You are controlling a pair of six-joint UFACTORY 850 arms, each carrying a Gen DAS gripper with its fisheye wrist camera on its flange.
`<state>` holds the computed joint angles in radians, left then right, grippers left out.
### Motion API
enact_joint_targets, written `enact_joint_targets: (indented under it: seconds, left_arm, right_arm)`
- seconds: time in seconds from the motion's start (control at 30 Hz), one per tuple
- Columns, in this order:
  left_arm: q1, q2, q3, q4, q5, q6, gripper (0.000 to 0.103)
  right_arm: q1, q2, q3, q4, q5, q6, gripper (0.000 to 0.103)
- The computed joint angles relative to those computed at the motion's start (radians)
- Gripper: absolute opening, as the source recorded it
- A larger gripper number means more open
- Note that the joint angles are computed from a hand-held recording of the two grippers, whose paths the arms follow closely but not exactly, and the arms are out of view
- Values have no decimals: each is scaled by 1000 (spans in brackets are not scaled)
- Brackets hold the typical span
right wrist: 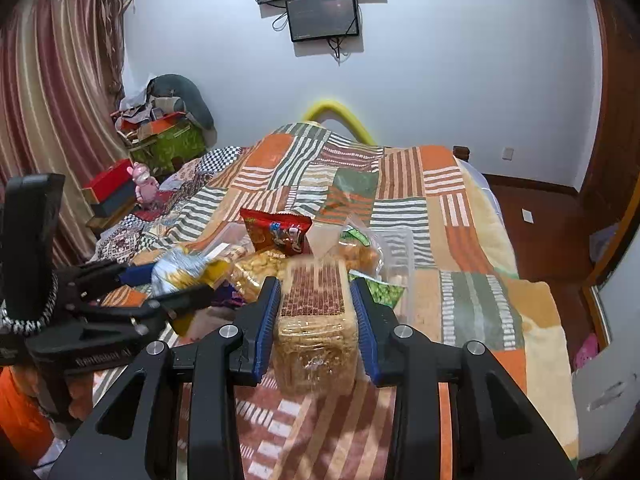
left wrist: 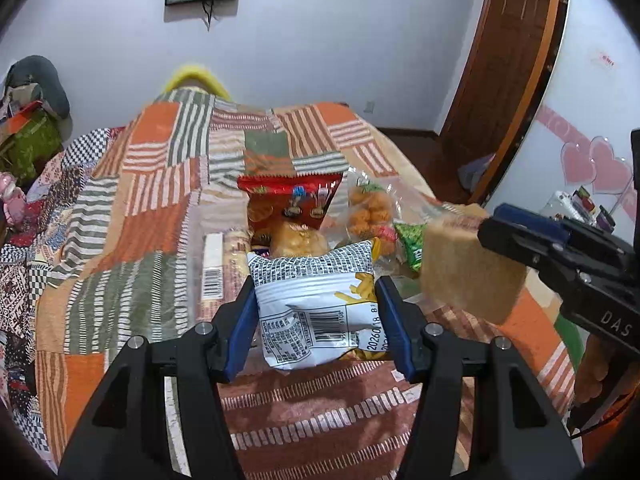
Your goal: Organize snacks
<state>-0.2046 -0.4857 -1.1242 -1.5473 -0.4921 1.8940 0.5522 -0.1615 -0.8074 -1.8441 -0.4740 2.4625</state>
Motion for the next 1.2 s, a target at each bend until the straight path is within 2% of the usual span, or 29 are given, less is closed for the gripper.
enact_joint_targets:
  seconds: [0.23, 0.47, 0.7, 0.73, 0.8, 0.9, 1.0, 1.2]
  left_arm:
    - [-33, -62, -47, 33, 57, -45, 57]
    - [-52, -83, -52, -41, 104, 21, 59]
    - [-65, -73, -40, -63, 135, 45, 66]
    - [-61, -63, -32, -72, 123, 56, 69]
    - [-51, -48, -19, -80, 98, 66, 70]
    - [-36, -13, 6, -109, 66, 92, 70]
    - [-18, 42, 44, -164, 32, 144, 70]
    - [40, 211, 174, -347, -65, 306, 70]
  right_arm:
    - [-35, -66, -44, -40, 23, 6, 33]
    - [-52, -63, -21, -127, 27, 84, 33]
    - [-58, -56, -23, -94, 51, 39, 34]
    - [-52, -56, -28, -39, 39, -14, 34]
    - [-43, -54, -34, 21, 18, -79, 49]
    - [-23, -26, -13, 16, -32, -55, 63]
    - [-14, 15, 5, 28, -42, -53, 63]
    - [50, 120, 53, 83, -124, -81, 63]
